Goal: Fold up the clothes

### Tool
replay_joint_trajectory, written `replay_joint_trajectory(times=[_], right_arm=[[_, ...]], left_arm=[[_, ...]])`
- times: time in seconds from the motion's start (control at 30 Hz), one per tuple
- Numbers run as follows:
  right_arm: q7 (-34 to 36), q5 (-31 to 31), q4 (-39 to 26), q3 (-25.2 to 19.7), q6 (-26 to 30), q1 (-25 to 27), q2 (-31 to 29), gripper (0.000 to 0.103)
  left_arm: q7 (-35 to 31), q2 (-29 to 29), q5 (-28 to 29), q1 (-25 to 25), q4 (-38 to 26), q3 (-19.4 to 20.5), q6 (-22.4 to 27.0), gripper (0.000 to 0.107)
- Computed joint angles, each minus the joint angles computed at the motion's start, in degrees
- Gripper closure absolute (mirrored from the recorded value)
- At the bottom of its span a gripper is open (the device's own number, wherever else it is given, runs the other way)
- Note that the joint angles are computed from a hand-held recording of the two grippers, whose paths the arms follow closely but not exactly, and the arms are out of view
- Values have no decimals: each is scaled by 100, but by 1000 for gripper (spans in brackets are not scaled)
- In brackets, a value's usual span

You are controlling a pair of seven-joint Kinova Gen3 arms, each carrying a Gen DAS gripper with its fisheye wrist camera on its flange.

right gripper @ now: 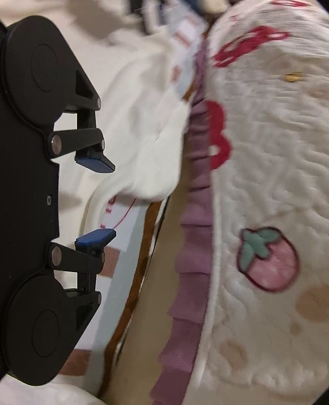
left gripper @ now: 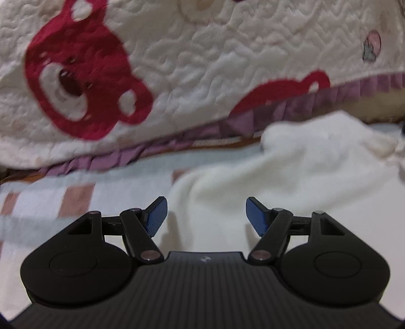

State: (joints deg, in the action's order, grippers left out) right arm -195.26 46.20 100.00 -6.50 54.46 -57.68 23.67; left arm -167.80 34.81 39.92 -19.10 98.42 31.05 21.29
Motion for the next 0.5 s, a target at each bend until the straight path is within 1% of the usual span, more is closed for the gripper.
replay_joint_trajectory(times=[0.03,0.1,0.13,0.17,0.2,0.23,0.27,0.33,0.37,0.4,0.43,0.47,0.5], right_arm=[[150,61,26,-14,-108,53,54,49],[353,192,29,21,-338,125,205,50],[453,234,6,55,-440,154,300,50],[492,257,-4,110,-558,187,386,49],[482,240,-8,182,-666,234,446,47],[492,199,-34,251,-710,273,504,41],[416,185,-52,343,-728,270,573,39],[74,205,20,726,-921,88,681,39],[-159,284,138,823,-1154,95,682,43],[-392,363,257,814,-1387,174,645,51],[-624,513,384,699,-1620,327,598,87],[-834,723,498,672,-1795,374,549,96],[-1027,956,590,737,-1877,315,490,96]], left_arm=[[200,109,-116,52,-217,16,233,39],[666,348,-453,22,-583,310,652,39],[848,432,-637,79,-724,401,745,39],[940,466,-803,227,-826,387,745,39],[1123,461,-984,478,-922,273,688,39],[1356,474,-1124,743,-1051,97,724,38],[1589,536,-1172,1009,-1233,-168,854,38],[2055,838,-1053,1488,-1715,-699,1309,38],[2288,969,-986,1692,-1928,-964,1542,38],[2491,1117,-970,1824,-2124,-1139,1775,41],[2602,1201,-1035,1915,-2270,-1208,1939,46],[2619,1211,-1188,1951,-2351,-1171,2011,66],[2543,1217,-1397,1940,-2352,-1027,1989,94]])
